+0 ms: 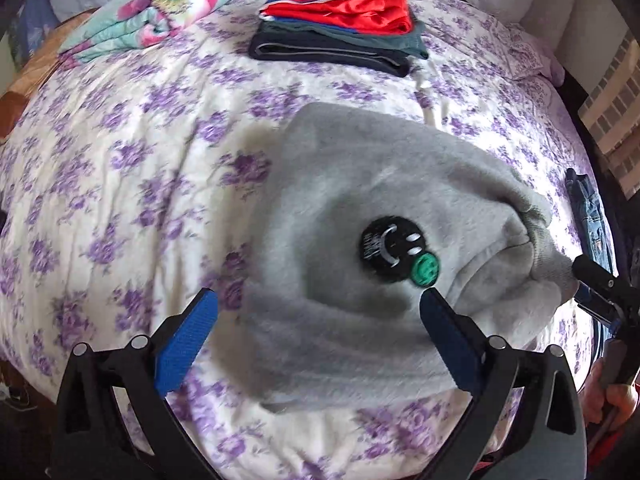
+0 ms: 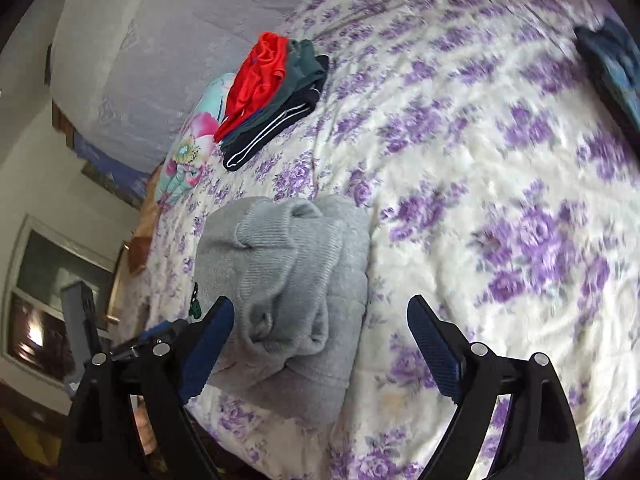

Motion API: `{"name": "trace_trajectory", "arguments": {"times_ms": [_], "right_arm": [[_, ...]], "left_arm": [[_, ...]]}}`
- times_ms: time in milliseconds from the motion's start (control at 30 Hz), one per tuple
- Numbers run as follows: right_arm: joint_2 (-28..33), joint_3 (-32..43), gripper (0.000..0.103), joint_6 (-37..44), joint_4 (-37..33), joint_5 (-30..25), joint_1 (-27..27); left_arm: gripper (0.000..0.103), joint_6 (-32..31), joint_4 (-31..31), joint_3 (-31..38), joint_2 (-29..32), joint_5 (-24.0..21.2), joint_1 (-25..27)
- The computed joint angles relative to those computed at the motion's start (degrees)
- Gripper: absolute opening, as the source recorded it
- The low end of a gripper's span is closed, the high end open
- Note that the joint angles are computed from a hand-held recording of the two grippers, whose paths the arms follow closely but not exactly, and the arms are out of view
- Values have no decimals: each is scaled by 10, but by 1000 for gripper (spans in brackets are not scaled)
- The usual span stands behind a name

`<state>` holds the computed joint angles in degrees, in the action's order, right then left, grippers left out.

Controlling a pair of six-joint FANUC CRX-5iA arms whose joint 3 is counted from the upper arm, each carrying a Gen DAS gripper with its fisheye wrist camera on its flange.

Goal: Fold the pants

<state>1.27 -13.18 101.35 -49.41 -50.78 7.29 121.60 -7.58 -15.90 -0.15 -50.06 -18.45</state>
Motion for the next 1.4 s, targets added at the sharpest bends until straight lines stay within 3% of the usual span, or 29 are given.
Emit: {"name": "trace_trajectory", "arguments": {"times_ms": [67, 167, 267, 300, 400, 533, 700, 967, 1067, 1167, 1300, 1400], "right_arm": [[20, 11, 89, 32, -51, -42, -35], [53, 35, 89, 55, -86, -81, -46], [90, 61, 93, 50, -106, -101, -38], [99, 67, 94, 38, -98, -95, -27], [108, 68, 100, 17, -73, -62, 4], [93, 55, 100, 1, -34, -11, 40], [98, 58, 100, 12, -51, -24, 24], [92, 54, 100, -35, -21, -4, 39], [103, 70, 100, -55, -10, -22, 40], [116, 87, 100, -70, 2, -45, 40], [119, 97, 100, -86, 37, -51, 57], [103, 83, 92, -88, 63, -29, 76]], "left_arm": [[98, -22, 65, -51, -30, 19, 38], [98, -101, 243, -170, -77, 88, 110], [98, -205, 407, -250, -89, 135, 143], [98, -235, 438, -259, -85, 143, 145], [98, -291, 455, -244, -57, 147, 144], [98, -382, 500, -210, 8, 135, 137], [99, -403, 448, -155, 56, 124, 125], [98, -355, 323, -125, 35, 147, 98], [98, -400, 325, -123, 28, 147, 80], [99, -335, 224, -82, 39, 139, 54], [99, -339, 250, -91, 44, 155, 60], [98, -289, 183, -68, 42, 145, 45]]}}
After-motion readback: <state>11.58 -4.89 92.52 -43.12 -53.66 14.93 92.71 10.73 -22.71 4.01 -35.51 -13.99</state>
